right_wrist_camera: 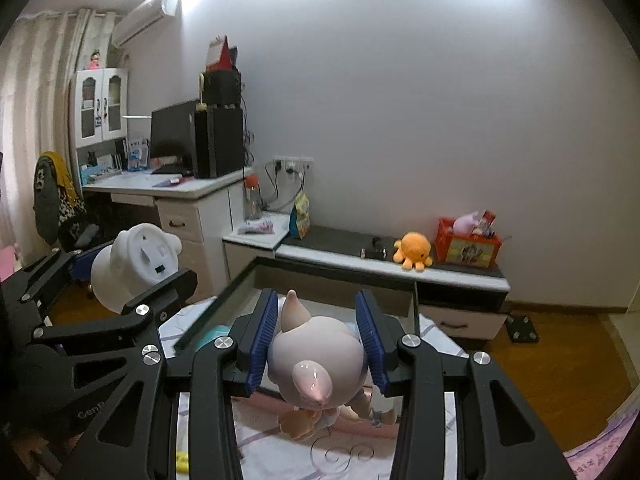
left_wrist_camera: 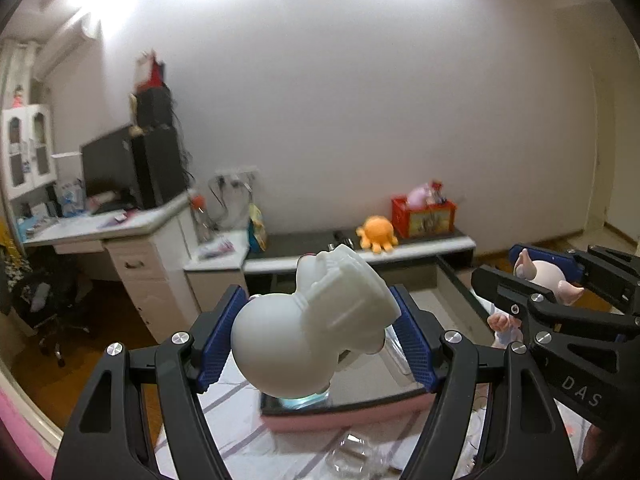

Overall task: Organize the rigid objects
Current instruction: 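Carry the white lamp and pig doll into the pink box and release both, then withdraw both tools from the box back over the remaining items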

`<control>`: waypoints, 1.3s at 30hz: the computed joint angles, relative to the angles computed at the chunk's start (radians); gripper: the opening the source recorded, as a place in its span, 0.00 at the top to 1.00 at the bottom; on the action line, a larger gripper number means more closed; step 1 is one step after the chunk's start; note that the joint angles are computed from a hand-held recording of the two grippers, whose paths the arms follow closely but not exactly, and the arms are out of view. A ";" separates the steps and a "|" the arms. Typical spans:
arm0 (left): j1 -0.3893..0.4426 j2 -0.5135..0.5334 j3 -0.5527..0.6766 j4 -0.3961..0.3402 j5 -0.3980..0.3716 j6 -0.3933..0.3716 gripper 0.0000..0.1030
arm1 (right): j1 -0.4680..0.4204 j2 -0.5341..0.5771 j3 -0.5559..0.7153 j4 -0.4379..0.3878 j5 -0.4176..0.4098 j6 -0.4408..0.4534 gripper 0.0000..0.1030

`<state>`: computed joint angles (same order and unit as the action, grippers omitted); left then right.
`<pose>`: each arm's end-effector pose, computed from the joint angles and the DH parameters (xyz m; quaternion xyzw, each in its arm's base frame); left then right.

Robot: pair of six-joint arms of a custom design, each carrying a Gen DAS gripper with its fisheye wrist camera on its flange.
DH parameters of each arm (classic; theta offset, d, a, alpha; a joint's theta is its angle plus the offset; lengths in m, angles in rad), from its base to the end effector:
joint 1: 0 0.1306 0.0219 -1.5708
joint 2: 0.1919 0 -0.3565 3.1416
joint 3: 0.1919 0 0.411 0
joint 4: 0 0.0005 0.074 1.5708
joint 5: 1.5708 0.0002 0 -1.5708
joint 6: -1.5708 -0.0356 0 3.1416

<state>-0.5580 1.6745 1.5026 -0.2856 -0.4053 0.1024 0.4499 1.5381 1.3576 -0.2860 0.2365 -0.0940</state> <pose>0.5385 -0.3202 0.3540 0.0842 0.8342 -0.0062 0.5450 0.5258 0.2441 0.3598 -0.0887 0.8431 0.0431 0.5287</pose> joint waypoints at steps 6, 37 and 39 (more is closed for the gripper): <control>0.035 0.209 0.228 -0.172 0.060 0.007 0.28 | -0.056 0.152 0.131 -0.113 -0.050 -0.023 0.61; -0.041 -0.226 -0.252 0.053 -0.056 0.077 0.00 | -0.013 -0.212 -0.201 0.027 0.010 -0.121 0.15; -0.068 -0.289 -0.313 0.083 -0.103 0.072 0.00 | 0.009 -0.258 -0.242 0.044 0.039 -0.122 0.08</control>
<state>-0.6257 1.3856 1.1897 -0.2024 -0.5079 0.1740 0.4586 1.2804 1.1158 -0.2420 0.2757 -0.2156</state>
